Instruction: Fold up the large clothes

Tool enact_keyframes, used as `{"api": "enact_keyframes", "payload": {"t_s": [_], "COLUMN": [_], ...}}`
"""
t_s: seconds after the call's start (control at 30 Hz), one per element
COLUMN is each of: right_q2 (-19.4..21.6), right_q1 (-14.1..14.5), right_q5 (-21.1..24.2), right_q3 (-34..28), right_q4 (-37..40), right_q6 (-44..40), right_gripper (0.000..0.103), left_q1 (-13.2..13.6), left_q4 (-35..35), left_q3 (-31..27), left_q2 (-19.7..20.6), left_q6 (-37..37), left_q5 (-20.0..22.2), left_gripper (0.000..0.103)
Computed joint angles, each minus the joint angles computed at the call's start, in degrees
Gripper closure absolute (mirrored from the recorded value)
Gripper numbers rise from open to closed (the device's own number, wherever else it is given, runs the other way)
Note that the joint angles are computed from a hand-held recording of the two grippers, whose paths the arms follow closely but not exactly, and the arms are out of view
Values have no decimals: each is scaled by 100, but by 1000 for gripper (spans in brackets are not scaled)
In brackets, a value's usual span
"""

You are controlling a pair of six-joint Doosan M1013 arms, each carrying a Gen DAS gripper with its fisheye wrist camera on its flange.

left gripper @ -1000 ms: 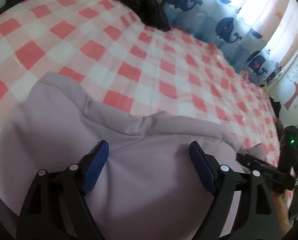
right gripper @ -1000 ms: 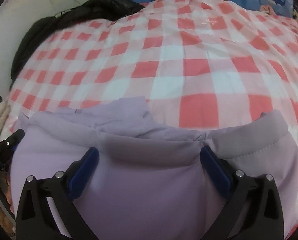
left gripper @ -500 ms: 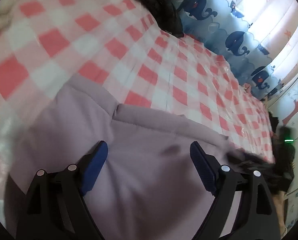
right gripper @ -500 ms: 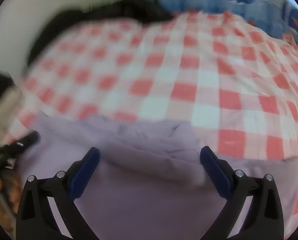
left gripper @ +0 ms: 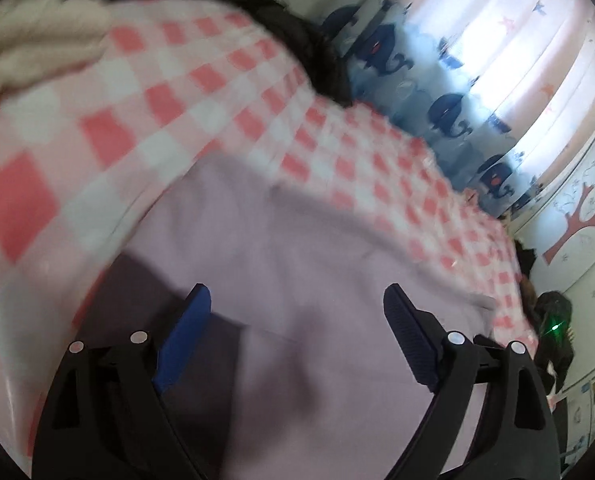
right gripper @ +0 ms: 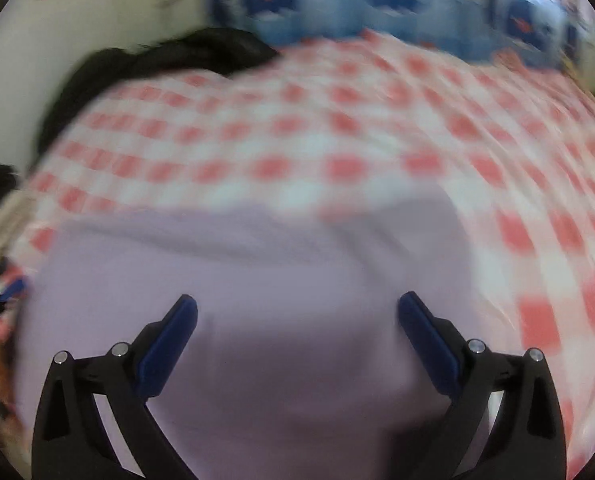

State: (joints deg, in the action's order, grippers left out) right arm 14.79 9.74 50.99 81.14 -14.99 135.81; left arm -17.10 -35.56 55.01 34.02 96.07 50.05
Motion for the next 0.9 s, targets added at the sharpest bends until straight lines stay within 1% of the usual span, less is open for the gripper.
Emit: {"api": "enact_keyframes", "payload": {"t_s": [0.03,0.07,0.1,0.13,0.17,0.2,0.23,0.27,0.3,0.33,0.37,0.4,0.43,0.47,0.5,0.53,0.57,0.6,0.63,0.67,0.7,0.77,0.8,0.83,0.9], "right_q2": [-95,-108,-159,-109,-2,54,32,-126,-383,-558,-700,-728,-659,-596,-660,-729,-721,-787,-888,-1006,-1018,-949,-859,-679,-370], "right_q1": [-74,-80,-93,-55,1,38,84,158,263,358,525,609,632,548,489,478,482,551,637,838,977,1363,1531,1779,2105], "right_q5": [-397,-494,-628,-462,-48,236,431,326,-78,-308,-297,-150,169,188,-94,-75,244,347,150,-136,-164,-237,-206,-21,343], "right_q3": [274,317,410,303,70,-88,-177,-103,139,351,514,577,671,752,909,923,779,682,686,702,660,494,387,202,-92], "right_q4": [206,204,185,80,-14,-50,-72,-155,-343,-594,-1013,-1136,-959,-503,-347,-298,-204,-250,-315,-581,-751,-721,-678,-710,-967], "right_q6": [3,2,93,73,-50,-141,-158,72,361,577,850,913,717,286,155,207,263,513,569,601,554,-103,-460,-955,-1360], "right_gripper": [7,7,7,7,7,7,7,7,7,7,7,7,7,5,5,6,6,6,6,6,6,6,6,6,6], "left_q1": [24,4,-30,-84,-98,-86,-28,19,44,53,55,55,68,115,152,239,326,417,468,531,578,650,663,671,706], "left_q4": [-243,-186,32,362,543,545,248,9,-75,-48,77,356,577,609,632,354,17,-277,-398,-482,-535,-539,-441,-444,-604], "left_q3": [141,235,214,154,112,128,262,432,648,860,936,909,765,766,859,1004,1115,1233,1304,1411,1509,1673,1736,1823,2023], "left_q2": [-12,-11,8,12,-4,-66,-189,-322,-487,-632,-675,-638,-512,-460,-541,-674,-775,-894,-972,-1092,-1189,-1342,-1402,-1461,-1593], "left_q6": [186,211,60,-157,-302,-416,-346,-196,-30,130,160,35,-133,-209,-306,-301,-212,-113,-42,47,103,49,-44,-37,80], "left_q5": [-100,-245,-255,-236,-195,-162,-221,-329,-522,-714,-745,-538,-104,156,115,21,-18,-19,-3,41,98,287,420,491,601], "left_gripper": [19,19,19,19,19,19,19,19,19,19,18,17,17,18,18,18,18,18,17,17,16,15,15,15,15]}}
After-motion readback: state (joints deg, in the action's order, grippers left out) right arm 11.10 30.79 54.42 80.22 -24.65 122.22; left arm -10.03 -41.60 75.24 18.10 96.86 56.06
